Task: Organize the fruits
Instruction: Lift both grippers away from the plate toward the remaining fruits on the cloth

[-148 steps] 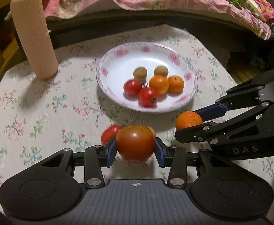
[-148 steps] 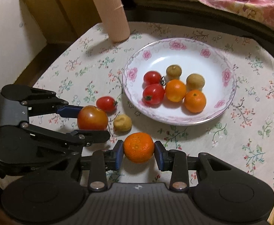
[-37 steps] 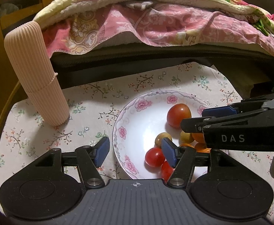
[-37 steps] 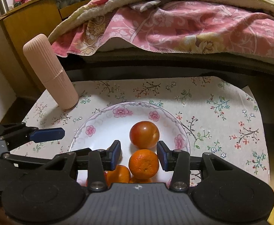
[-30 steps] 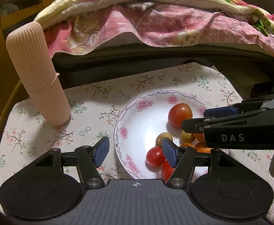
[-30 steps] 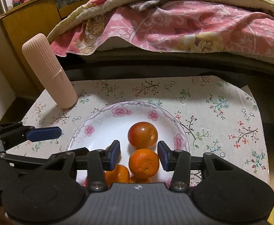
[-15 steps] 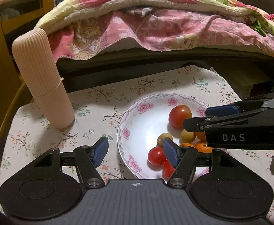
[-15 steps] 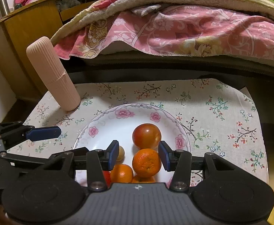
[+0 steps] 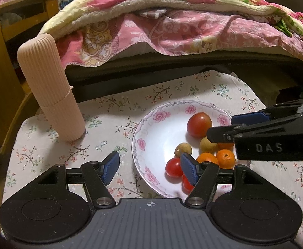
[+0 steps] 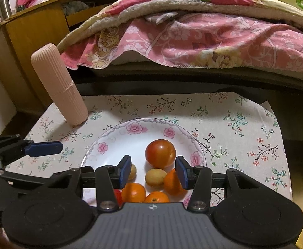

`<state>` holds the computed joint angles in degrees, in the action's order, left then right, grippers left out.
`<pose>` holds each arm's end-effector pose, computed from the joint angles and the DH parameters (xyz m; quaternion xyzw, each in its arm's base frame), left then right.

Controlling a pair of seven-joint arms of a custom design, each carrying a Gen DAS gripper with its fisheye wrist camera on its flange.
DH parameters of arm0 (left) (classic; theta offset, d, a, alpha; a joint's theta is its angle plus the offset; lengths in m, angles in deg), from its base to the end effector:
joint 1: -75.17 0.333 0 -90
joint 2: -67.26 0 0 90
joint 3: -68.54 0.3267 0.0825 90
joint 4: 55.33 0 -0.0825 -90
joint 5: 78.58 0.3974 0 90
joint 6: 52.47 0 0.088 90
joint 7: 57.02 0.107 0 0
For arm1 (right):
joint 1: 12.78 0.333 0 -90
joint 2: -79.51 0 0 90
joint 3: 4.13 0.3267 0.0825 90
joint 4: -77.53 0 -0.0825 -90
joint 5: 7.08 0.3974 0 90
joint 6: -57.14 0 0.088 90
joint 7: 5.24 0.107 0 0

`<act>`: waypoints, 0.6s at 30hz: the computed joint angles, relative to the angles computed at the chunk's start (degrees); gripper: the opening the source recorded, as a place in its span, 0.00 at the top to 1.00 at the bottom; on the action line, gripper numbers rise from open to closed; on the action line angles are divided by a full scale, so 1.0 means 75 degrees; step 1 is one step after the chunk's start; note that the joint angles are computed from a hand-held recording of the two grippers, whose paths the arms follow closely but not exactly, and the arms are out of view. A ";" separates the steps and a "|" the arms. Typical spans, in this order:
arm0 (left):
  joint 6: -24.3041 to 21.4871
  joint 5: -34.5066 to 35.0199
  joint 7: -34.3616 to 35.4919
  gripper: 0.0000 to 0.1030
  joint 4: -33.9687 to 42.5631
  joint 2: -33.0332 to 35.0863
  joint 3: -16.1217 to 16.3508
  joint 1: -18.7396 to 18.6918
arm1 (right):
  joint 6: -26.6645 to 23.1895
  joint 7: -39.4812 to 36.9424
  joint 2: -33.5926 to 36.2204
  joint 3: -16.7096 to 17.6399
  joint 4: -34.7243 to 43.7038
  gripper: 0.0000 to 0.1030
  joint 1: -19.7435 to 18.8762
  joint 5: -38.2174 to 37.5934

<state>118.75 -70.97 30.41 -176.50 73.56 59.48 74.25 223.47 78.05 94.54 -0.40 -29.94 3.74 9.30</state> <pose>0.6099 -0.1141 0.4564 -0.5710 0.7310 -0.2746 0.2536 0.6452 0.2159 0.4649 -0.7193 0.5818 -0.1573 0.3455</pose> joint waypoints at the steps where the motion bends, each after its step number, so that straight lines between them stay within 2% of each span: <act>1: -0.0004 0.0003 0.0015 0.30 -0.0049 -0.0042 -0.0001 0.0005 | 0.0005 -0.0059 -0.0052 0.0049 -0.0051 0.53 -0.0030 0.0076; 12: -0.0192 -0.0779 0.1080 0.28 -0.0798 -0.0755 0.0046 -0.0047 | -0.0038 -0.0436 -0.0760 0.0298 -0.0785 0.53 0.0030 0.0674; 18: -0.0491 -0.0962 0.1693 0.27 -0.1245 -0.1124 0.0231 -0.0225 | -0.0018 -0.0097 -0.1129 0.0266 -0.1302 0.53 0.0289 0.0525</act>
